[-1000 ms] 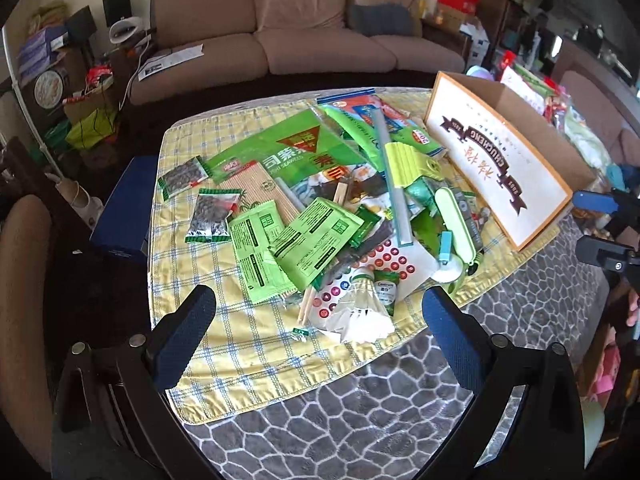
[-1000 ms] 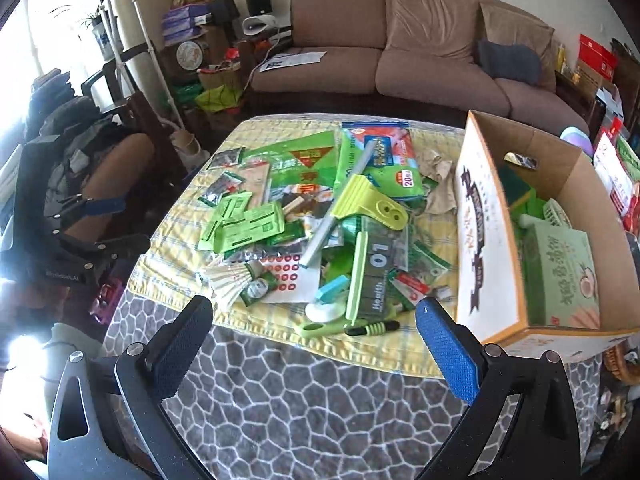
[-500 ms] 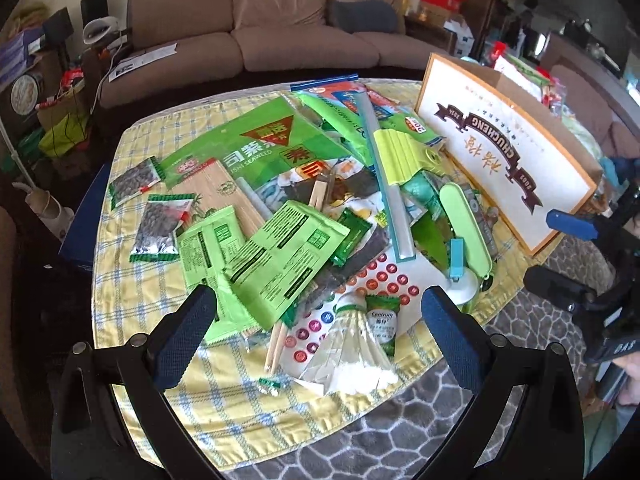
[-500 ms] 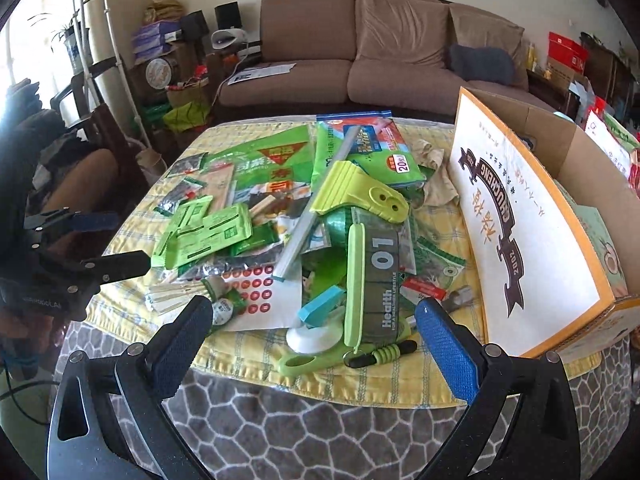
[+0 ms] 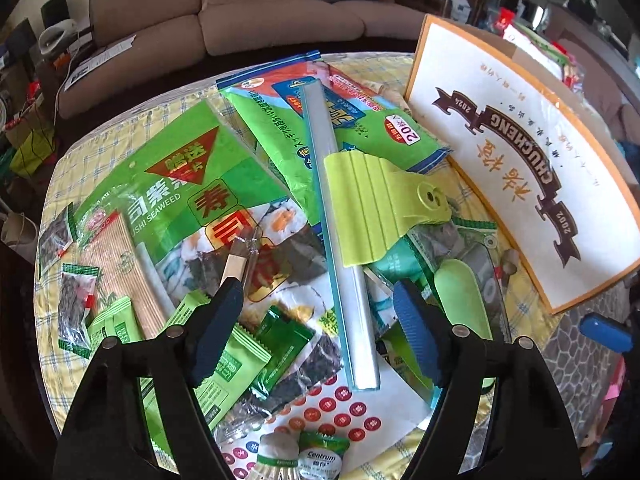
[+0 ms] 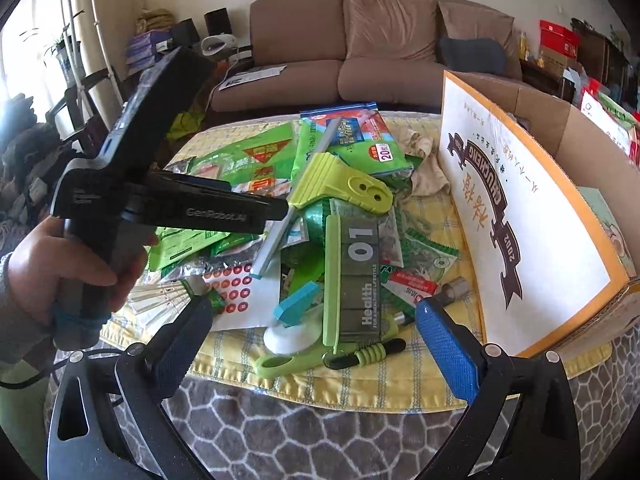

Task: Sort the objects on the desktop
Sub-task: 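Grasp the lime-green squeegee by its long handle with the left gripper, then lift the squeegee with the left gripper while the right gripper grasps its handle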

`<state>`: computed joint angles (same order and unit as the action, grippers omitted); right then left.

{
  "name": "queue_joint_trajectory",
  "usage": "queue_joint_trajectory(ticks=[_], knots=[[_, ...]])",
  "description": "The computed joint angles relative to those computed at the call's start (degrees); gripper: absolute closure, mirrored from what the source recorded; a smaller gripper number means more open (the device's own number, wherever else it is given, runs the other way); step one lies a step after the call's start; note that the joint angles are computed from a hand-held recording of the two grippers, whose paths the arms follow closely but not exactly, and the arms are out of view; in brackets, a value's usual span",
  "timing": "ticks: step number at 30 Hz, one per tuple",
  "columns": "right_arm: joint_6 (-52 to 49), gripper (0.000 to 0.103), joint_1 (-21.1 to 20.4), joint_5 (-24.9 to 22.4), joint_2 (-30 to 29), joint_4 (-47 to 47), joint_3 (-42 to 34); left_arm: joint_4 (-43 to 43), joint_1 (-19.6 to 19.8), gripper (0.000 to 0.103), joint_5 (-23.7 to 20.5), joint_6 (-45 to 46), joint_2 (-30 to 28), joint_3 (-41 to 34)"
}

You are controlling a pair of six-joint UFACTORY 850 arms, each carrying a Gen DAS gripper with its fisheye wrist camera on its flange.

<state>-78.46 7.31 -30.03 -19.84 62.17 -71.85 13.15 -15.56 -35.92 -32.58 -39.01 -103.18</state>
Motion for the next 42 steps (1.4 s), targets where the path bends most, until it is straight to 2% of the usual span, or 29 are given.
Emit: queue_joint_trajectory(ticks=[2, 5, 7, 9, 11, 12, 14, 17, 20, 22, 27, 30, 32, 38, 40, 42], knots=[[1.0, 0.000, -0.3, -0.9, -0.6, -0.6, -0.6, -0.3, 0.0, 0.044, -1.2, 0.0, -1.8, -2.0], [1.3, 0.000, -0.5, -1.5, -0.8, -0.6, -1.0, -0.7, 0.0, 0.046, -2.3, 0.2, -3.7, -4.0], [1.2, 0.000, -0.6, -2.0, -0.9, -0.3, -1.1, -2.3, 0.3, 0.045, -1.4, 0.6, -4.2, -4.3], [1.4, 0.000, -0.8, -2.6, -0.9, -0.3, -1.1, -6.3, 0.8, 0.053, -0.1, 2.8, -4.1, -4.0], [1.6, 0.000, -0.8, -2.7, -1.0, -0.6, -1.0, -9.3, 0.9, 0.072, 0.8, 5.3, -3.9, -3.7], [2.0, 0.000, -0.7, -2.7, -1.0, -1.1, -1.1, -8.4, 0.5, 0.075, 0.9, 4.9, -3.9, -3.9], [2.5, 0.000, -0.5, -2.7, -1.2, -1.9, -1.2, -4.4, -0.4, 0.080, 1.7, 2.2, -3.5, -3.5], [2.8, 0.000, -0.5, -2.8, -1.2, -2.1, -1.1, -6.9, -0.3, 0.080, 4.3, 3.4, -2.2, -1.7], [2.7, 0.000, -0.7, -3.5, -1.3, -1.2, -1.3, -12.9, 0.4, 0.080, 5.9, 6.3, -1.0, -0.2], [2.3, 0.000, -1.3, -5.4, -1.6, 0.5, -1.6, -19.8, 1.3, 0.080, 7.7, 10.3, 0.6, 2.0], [4.4, 0.000, -3.9, -16.6, -4.7, 5.1, -4.4, -40.3, 3.5, 0.080, 9.9, 22.4, 3.9, 7.5], [4.7, 0.002, -3.2, -16.3, -4.9, 4.2, -4.5, -49.4, 4.4, 0.080, 9.3, 27.9, 5.1, 10.0], [4.3, 0.007, -2.2, -15.2, -4.8, 3.2, -4.2, -54.1, 4.6, 0.080, 8.8, 31.0, 5.7, 11.3], [6.3, 0.031, -0.5, -14.0, -6.9, 0.7, -5.2, -68.9, 5.0, 0.080, 7.2, 42.1, 7.5, 15.0], [6.3, 0.061, -0.8, -16.3, -7.7, 1.4, -5.8, -71.9, 4.9, 0.080, 7.1, 44.3, 8.3, 16.3], [6.4, 0.067, -0.9, -17.1, -8.0, 1.3, -6.0, -74.5, 4.8, 0.080, 7.1, 46.1, 9.0, 17.5]])
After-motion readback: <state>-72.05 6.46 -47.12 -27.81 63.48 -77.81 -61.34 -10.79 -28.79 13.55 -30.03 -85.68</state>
